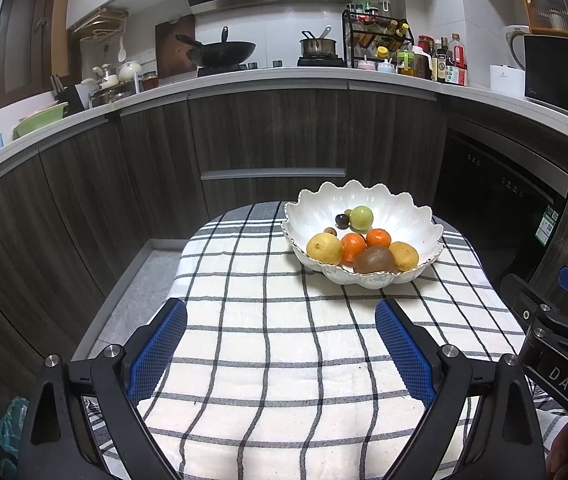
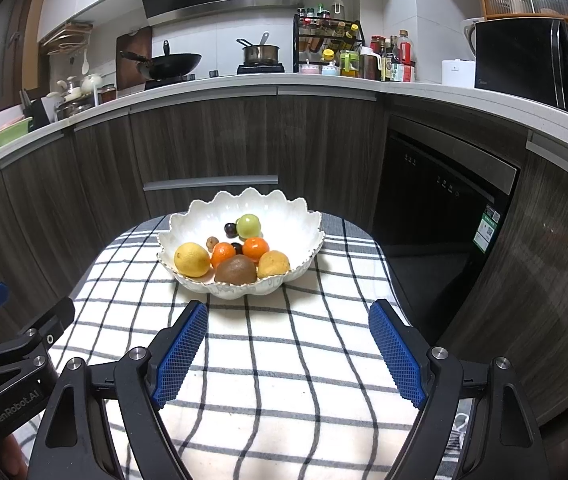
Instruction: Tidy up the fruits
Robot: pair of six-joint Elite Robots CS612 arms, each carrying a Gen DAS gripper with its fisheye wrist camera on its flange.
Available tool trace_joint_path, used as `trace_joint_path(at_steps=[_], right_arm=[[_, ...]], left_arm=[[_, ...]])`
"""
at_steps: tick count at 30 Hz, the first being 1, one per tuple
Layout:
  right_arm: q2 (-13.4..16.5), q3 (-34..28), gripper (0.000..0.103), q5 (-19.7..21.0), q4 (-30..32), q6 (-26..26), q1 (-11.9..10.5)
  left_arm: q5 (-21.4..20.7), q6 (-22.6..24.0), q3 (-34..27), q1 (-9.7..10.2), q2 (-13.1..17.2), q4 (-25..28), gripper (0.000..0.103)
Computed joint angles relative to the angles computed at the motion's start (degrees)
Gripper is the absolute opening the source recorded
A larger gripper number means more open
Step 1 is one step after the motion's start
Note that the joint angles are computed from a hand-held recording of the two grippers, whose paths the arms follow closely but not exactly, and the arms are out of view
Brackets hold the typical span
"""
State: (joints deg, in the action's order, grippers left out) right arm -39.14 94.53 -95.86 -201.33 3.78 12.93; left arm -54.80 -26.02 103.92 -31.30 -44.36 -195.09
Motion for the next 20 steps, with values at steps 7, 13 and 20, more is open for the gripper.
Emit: trace_joint_path(at_steps=[7, 13, 20], right_arm=[[0.0, -0.02, 0.084, 0.05, 0.33, 0.13, -0.03], [0.09, -0.07, 0.084, 0.02, 0.39, 0.16, -0.02], [0.1, -0.09, 0.084, -0.01, 0.48, 0.17, -0.05]], left_arm=[[-0.16, 0.07, -0.14, -0.01, 0.08, 0.16, 0.096], [-0.08, -0.04, -0.15, -0.02, 0.08, 0.41, 0.096], [0.29, 0.38, -0.2, 0.02, 0.33, -0.12, 0.096]])
